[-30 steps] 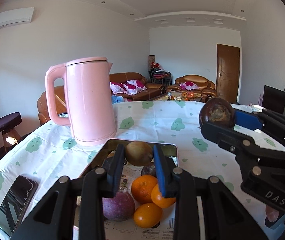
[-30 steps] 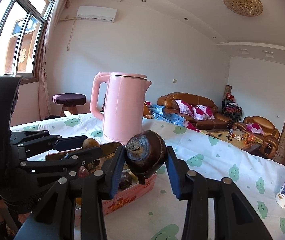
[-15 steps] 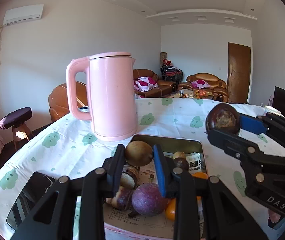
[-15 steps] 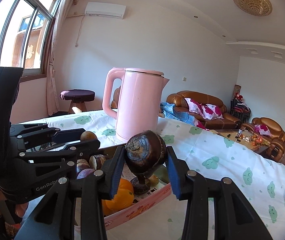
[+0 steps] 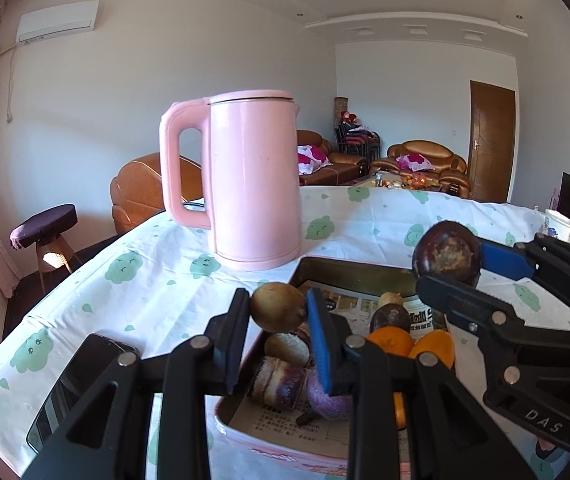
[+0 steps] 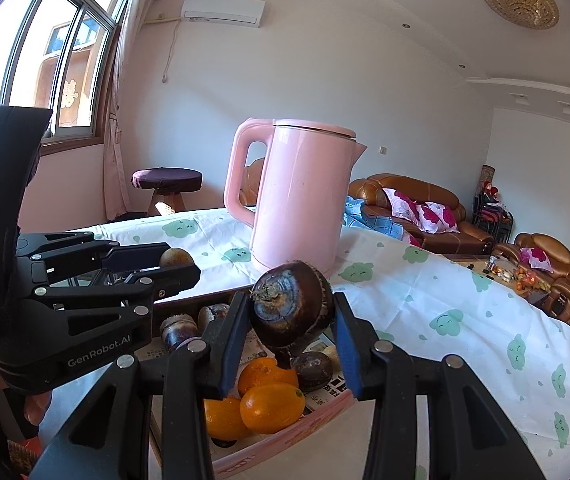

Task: Organize fruits
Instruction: 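Lower the yellow and dark brown fruits into the tin and open both grippers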

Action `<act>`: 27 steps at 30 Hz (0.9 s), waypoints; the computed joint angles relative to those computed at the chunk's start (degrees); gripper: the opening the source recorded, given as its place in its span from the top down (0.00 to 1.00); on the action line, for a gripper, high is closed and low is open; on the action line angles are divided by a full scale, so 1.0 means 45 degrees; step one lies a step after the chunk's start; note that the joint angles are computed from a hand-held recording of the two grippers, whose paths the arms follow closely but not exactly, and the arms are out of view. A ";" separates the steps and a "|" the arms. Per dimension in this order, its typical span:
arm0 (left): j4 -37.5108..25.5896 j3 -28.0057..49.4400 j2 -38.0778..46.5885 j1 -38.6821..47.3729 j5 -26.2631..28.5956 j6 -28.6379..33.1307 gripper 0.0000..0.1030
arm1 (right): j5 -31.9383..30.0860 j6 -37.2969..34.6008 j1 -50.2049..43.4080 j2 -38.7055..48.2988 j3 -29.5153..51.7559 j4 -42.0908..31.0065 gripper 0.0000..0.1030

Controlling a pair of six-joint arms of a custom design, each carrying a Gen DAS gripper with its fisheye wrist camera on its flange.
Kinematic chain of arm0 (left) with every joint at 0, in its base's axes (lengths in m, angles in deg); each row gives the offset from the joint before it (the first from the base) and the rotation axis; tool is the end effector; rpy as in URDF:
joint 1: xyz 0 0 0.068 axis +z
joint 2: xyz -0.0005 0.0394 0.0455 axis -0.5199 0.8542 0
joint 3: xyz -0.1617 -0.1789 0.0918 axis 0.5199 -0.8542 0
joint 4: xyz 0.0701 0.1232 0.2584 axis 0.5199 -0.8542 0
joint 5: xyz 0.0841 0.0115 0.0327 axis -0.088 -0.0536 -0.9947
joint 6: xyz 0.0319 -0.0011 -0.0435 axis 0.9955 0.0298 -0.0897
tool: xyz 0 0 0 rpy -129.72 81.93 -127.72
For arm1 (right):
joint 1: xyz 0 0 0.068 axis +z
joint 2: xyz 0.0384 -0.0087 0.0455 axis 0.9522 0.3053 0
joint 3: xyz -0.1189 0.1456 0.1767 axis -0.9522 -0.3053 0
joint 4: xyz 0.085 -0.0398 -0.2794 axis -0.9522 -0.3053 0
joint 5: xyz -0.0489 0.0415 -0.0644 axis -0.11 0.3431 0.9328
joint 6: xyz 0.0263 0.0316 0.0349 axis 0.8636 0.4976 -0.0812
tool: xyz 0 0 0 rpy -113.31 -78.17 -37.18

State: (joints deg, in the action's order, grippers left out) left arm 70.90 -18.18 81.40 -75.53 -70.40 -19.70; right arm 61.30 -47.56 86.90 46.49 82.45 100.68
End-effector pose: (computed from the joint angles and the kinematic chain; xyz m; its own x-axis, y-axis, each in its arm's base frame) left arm 0.2984 -0.2576 0.1333 -0.4295 0.0057 -0.9030 -0.0300 0.9993 0.0206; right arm 0.3300 0.0964 0.1324 -0.2176 -0.3322 -0.9178 -0.5681 0.8077 -0.1576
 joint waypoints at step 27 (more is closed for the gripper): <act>-0.1394 0.0565 0.0660 0.0304 0.0670 -0.0483 0.54 | -0.0378 0.0303 0.0105 0.2207 0.2630 -0.3600 0.44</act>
